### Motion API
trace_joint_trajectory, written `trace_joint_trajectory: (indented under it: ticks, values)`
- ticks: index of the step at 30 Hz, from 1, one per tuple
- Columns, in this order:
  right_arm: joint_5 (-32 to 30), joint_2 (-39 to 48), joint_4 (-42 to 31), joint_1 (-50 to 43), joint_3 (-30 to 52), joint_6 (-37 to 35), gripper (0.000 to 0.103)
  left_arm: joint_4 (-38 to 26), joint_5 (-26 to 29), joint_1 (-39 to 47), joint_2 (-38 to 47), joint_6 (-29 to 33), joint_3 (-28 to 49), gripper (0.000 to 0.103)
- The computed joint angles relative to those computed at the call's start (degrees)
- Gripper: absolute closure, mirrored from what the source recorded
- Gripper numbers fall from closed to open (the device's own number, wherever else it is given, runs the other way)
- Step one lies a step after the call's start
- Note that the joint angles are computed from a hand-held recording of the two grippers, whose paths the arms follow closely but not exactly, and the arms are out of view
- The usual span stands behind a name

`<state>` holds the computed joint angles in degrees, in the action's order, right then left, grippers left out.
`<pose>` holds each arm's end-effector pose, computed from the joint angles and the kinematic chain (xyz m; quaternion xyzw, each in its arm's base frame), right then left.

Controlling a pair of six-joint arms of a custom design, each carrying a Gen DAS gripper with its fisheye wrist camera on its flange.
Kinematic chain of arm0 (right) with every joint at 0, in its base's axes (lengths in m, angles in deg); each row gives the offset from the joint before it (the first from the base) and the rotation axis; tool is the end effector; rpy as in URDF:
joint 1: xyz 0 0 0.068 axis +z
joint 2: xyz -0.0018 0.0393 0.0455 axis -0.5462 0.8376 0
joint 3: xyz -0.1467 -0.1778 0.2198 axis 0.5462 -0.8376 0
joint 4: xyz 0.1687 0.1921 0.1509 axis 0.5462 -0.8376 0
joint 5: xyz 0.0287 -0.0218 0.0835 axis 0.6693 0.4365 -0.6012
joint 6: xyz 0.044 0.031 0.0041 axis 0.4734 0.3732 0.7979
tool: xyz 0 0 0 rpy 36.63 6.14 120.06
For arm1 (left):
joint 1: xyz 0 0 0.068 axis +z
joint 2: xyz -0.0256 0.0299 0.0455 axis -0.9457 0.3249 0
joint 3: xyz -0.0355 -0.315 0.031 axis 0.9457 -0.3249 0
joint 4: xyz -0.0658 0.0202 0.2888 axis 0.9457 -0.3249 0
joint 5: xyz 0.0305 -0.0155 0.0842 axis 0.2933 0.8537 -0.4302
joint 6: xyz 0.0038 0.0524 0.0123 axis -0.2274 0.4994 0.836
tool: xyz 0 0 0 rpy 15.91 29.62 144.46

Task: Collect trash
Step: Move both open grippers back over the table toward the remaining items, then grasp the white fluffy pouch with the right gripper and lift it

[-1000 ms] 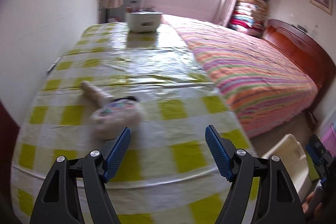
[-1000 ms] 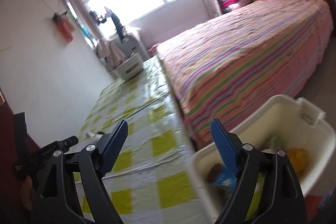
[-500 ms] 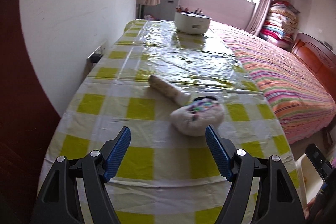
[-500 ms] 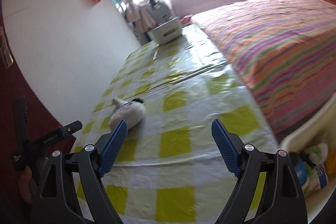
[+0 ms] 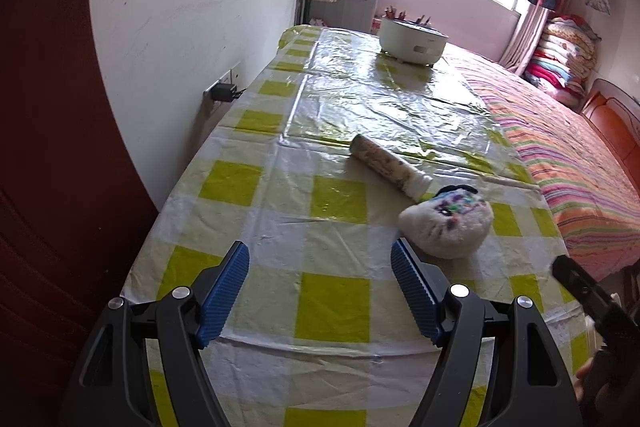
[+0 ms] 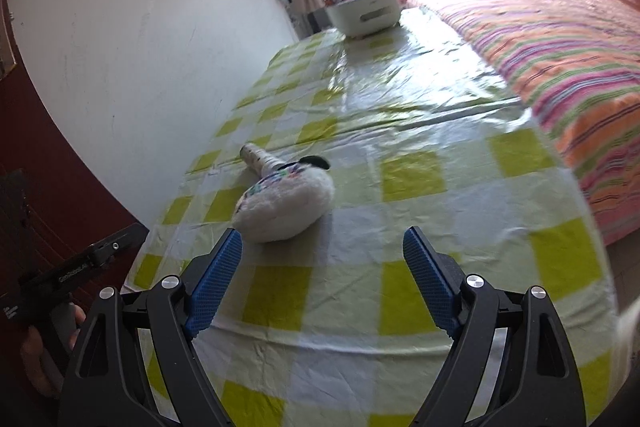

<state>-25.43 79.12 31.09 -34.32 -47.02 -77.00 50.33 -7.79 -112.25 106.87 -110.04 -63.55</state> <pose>0.2495 0.0117 0.0127 -0.0375 0.8903 0.2443 0.3825 0.1990 -0.1506 0.0298 -0.1144 0.9188 -0.0181 0.3773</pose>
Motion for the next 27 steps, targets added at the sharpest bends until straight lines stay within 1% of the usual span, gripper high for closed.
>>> trace_joint_trajectory:
  ticks: [2, 5, 10, 14, 17, 21, 25, 27]
  values:
    - [-0.1, 1.0, -1.9, 1.8, 2.0, 0.9, 0.021, 0.6, 0.0, 0.6, -0.1, -0.1, -0.5, 0.032]
    - [1.5, 2.4, -7.5, 5.4, 6.2, 1.2, 0.020, 1.1, 0.6, 1.6, 0.2, -0.1, -0.6, 0.032]
    - [0.8, 4.2, -12.6, 8.2, 11.0, 3.2, 0.019, 1.3, 1.8, 2.9, 1.2, 0.4, -0.1, 0.032]
    - [3.9, 3.9, -15.0, 10.4, 13.2, 2.8, 0.018, 0.9, 1.8, 3.0, 1.6, 1.0, 0.3, 0.032]
    - [7.8, 3.3, -17.3, 12.1, 14.6, 1.8, 0.018, 0.5, 2.0, 3.2, 1.6, 1.5, 0.5, 0.032]
    - [12.8, 2.1, -20.8, 14.3, 17.0, -0.9, 0.014, 1.4, 2.7, 4.3, 1.9, 1.7, 0.1, 0.032]
    - [18.3, 1.3, -22.2, 17.8, 18.2, -4.2, 0.012, 1.7, 3.3, 4.9, 1.9, 1.6, 0.0, 0.032]
    - [19.9, 1.1, -22.9, 19.0, 18.9, -5.5, 0.012, 1.6, 3.5, 5.1, 2.3, 1.7, 0.3, 0.032]
